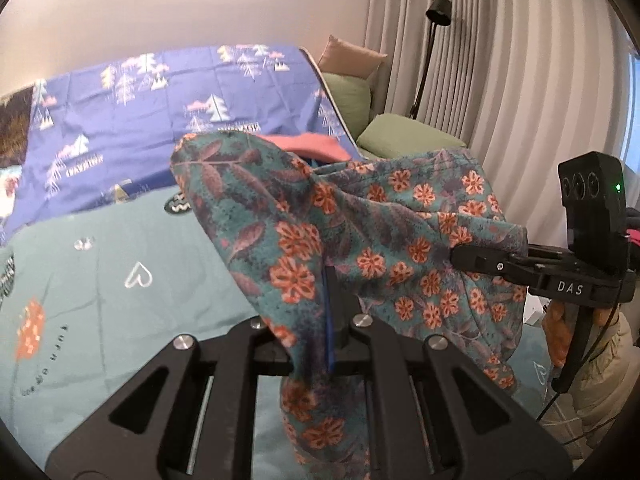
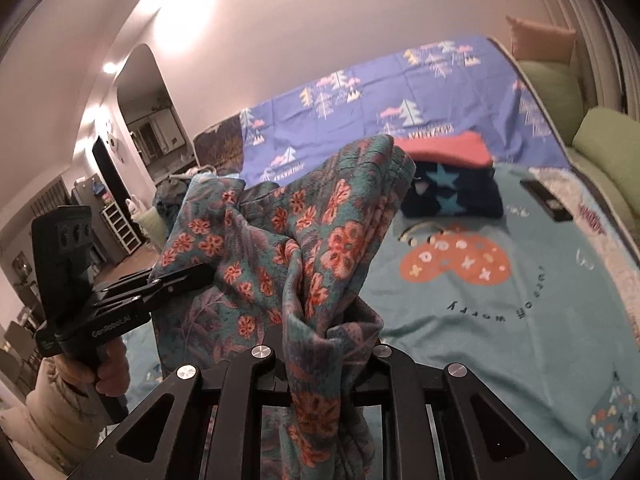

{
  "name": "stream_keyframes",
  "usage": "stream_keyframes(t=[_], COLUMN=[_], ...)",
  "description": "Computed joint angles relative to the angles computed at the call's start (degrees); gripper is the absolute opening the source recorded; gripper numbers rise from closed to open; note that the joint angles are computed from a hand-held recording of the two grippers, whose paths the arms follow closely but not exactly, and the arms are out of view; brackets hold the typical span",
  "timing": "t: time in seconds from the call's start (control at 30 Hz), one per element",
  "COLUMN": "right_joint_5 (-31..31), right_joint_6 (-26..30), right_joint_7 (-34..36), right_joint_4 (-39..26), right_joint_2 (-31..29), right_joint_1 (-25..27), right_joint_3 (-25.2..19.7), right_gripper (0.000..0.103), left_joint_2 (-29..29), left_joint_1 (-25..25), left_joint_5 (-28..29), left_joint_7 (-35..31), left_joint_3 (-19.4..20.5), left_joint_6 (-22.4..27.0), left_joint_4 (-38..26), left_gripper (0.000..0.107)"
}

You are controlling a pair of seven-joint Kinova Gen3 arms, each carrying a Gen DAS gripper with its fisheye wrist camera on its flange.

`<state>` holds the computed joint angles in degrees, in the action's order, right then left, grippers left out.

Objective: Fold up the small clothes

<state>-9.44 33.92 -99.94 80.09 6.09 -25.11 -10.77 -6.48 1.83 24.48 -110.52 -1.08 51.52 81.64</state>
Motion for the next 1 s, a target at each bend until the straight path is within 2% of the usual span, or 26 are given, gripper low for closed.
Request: stream_keyframes(t=[0.07,0.13,0.23,0.3,0.47,0.57,0.67,0.77,0.83,0.9,1.0], right_joint_5=[0.9,1.8,2.5,2.9,8.6,12.3,13.1,11.9,11.8,10.6,9.6], right_joint_6=[-0.6,-1.6,-2.0,-2.2,-2.0,-0.7,0.5,4.0,5.4,6.0,7.5], right_joint_7=[-0.8,-2.2,-2.8,-3.3,-7.8,-9.9,-9.8,-8.0,-7.9,-6.7,-5.3], right_joint_4=[0.8,1.5,1.9,2.1,1.6,-0.8,-4.5,-11.9,-17.3,-22.6,-30.5], right_joint_2=[-1.4,-2.7,-4.2,-5.1,-6.8,-6.9,-6.1,-3.4,-1.1,1.6,5.9], right_joint_1=[0.8,2.9,3.1,3.3,2.7,2.8,3.3,4.0,4.2,2.5,-2.7], right_joint_3=[-1.1,-3.4,-3.4,-3.5,-3.9,-4.4,-3.9,-2.8,-1.8,1.7,9.6], right_gripper=[0.016,0.016,0.015,0.015,0.015,0.015,0.015,0.015,0.015,0.015,0.015], left_joint_2=[-1.3,-2.2,-3.3,-3.8,-2.9,-1.4,1.1,5.0,8.1,11.3,17.1], left_joint_1=[0.9,5.1,10.6,10.7,12.1,11.0,12.5,13.2,12.4,9.7,7.6], left_joint_5=[-2.2,-4.2,-7.1,-7.8,-11.2,-14.3,-18.9,-22.3,-25.7,-29.4,-36.2], left_joint_7=[1.4,2.6,4.1,4.2,5.1,5.8,7.3,8.5,8.7,10.3,11.8], left_joint_3=[0.6,-2.0,-5.3,-4.8,-3.9,-1.3,-0.4,0.8,3.2,7.9,14.0], left_joint_6=[-0.6,-1.7,-3.6,-4.1,-3.9,-3.2,-2.3,1.0,1.4,1.5,0.2], left_joint_4=[-0.1,0.1,0.6,0.4,-3.3,-7.3,-12.7,-20.6,-25.9,-31.2,-39.1], left_gripper=[0.012,0.012,0.012,0.012,0.012,0.012,0.012,0.012,0.012,0.012,0.012])
